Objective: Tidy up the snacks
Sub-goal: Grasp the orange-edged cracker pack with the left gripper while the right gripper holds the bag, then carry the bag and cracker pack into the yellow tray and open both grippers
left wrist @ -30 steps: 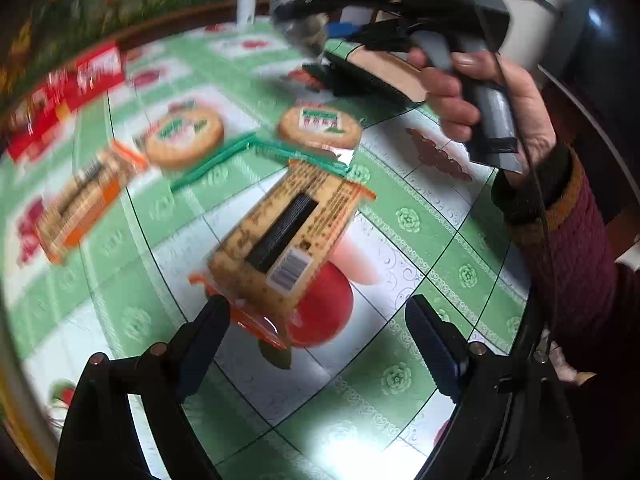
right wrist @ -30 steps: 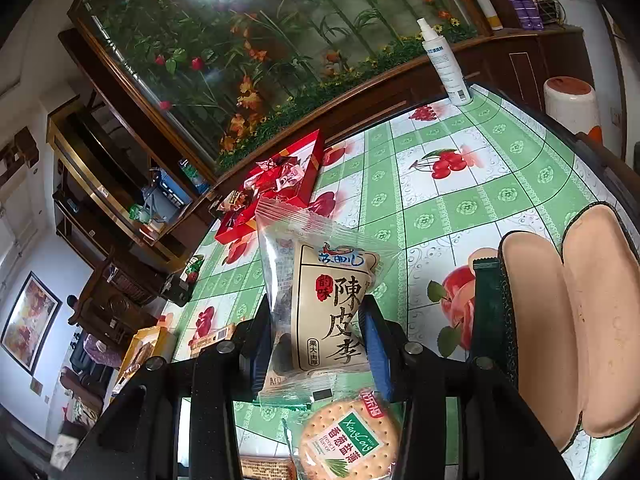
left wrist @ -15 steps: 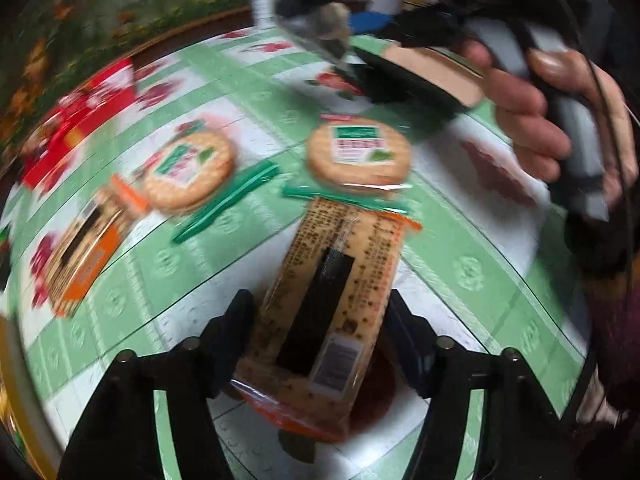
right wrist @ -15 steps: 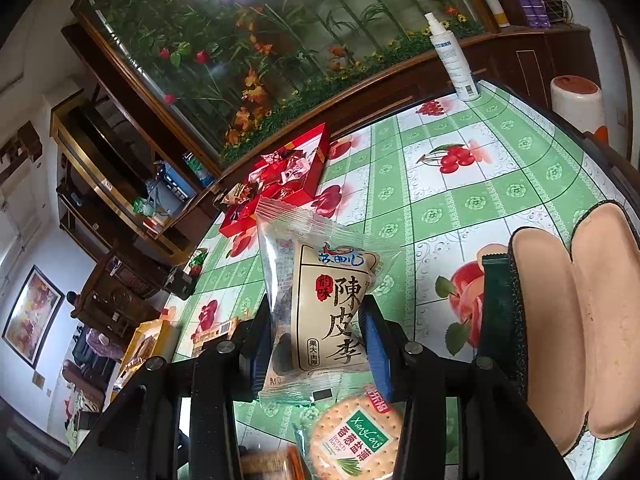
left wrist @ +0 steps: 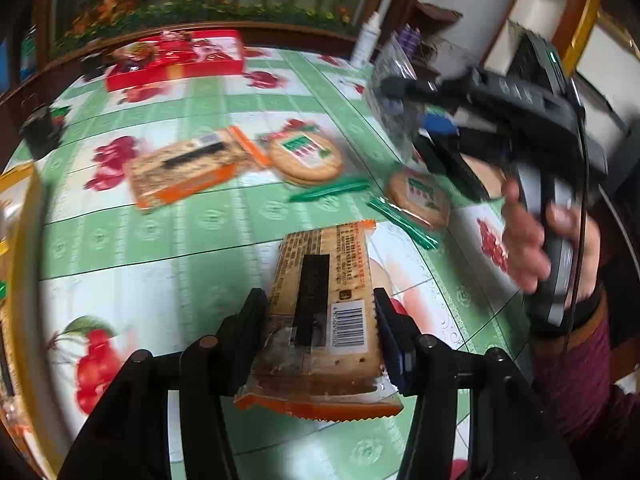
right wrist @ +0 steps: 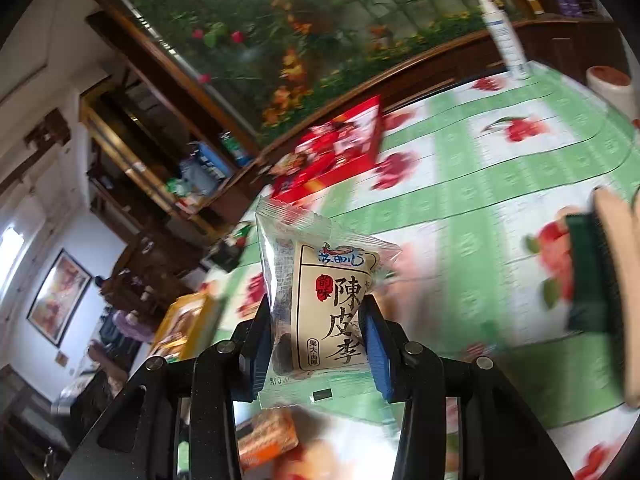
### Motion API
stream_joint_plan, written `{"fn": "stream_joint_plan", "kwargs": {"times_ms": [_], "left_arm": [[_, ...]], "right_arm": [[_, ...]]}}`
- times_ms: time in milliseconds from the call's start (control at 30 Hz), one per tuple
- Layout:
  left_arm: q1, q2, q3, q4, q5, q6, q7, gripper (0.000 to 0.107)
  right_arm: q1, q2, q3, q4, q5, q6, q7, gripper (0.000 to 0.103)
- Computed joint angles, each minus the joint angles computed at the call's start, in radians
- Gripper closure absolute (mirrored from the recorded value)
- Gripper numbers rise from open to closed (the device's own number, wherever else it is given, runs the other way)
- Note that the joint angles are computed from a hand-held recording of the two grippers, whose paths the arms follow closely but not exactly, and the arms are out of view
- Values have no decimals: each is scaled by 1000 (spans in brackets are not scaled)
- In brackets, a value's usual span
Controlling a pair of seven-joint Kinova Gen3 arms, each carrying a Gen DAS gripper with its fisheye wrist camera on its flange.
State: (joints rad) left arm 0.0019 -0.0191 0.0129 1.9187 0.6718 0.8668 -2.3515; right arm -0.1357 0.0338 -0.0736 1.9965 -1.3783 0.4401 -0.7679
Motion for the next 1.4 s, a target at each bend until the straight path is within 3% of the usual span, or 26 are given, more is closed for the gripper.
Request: {"fn": "stream_joint_plan", "kwargs": {"times_ms": [167,433,600,800,1067,1400], "left_arm": [[-27,-12,-29,8,2,13,-21,55],[14,-19,19,34,-134,-85,69,55],[35,1,22,35,-169,-108,111,50],[72,-5,51,64,-256,-201,212,54],[102,-27,55,88,-322,-256,287,55],[110,-42,39,94,-313,-261,272,55]], "right_arm": [[-58,-2,-40,11,-32,-52,32,58],[-69,20,-43,3,20,-56,-15,58],[-74,22,-53,-8,97,-68,-66,58],[-81,25,-68,-18,188,-79,-133,58],[-85,27,-81,-22,243,-90,-173,58],[-84,33,-92,-26,298,-102,-229,58]]}}
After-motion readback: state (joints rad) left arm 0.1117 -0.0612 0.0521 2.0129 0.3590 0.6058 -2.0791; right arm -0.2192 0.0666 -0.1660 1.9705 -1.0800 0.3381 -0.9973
